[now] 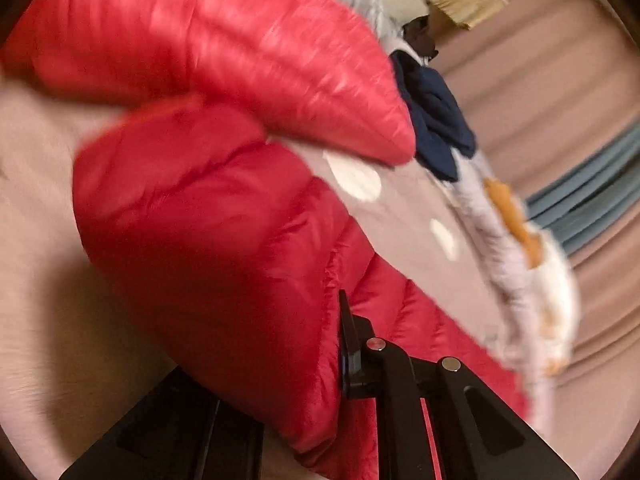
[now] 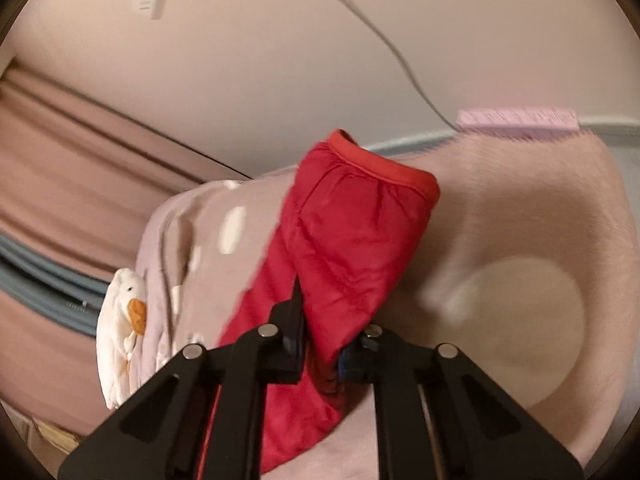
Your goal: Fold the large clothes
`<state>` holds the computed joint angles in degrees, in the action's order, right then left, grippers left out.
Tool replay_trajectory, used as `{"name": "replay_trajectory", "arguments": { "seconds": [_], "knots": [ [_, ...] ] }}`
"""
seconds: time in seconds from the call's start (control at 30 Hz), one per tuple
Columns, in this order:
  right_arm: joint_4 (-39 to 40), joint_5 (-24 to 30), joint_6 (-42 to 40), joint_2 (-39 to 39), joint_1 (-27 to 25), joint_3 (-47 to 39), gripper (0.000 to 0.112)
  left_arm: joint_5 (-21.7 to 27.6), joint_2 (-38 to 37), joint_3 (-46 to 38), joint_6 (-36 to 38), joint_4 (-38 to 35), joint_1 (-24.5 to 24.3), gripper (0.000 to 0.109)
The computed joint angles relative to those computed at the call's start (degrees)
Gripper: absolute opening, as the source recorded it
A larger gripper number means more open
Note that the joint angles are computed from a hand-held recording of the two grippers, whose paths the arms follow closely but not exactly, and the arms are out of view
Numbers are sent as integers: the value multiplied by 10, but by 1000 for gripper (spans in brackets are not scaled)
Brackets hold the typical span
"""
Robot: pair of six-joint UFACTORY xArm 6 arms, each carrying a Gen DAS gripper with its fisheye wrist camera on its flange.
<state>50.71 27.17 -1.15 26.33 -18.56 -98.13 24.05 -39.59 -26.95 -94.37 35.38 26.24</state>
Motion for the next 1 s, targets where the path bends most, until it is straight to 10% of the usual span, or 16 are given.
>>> {"name": "replay_trajectory", "arguments": {
  "seconds": [0.33,0.7,1.0],
  "knots": [
    [-136,-65,-20,-76,140,-22,9,300,67,-151,-79,165,-165,10],
    [-373,-92,73,-80,364,-37,10,281,19,-108,-77,151,-154,11],
    [-256,18,-52,-43,464,-42,14,250,11,-99,-73,117,-135,10]
  ]
}}
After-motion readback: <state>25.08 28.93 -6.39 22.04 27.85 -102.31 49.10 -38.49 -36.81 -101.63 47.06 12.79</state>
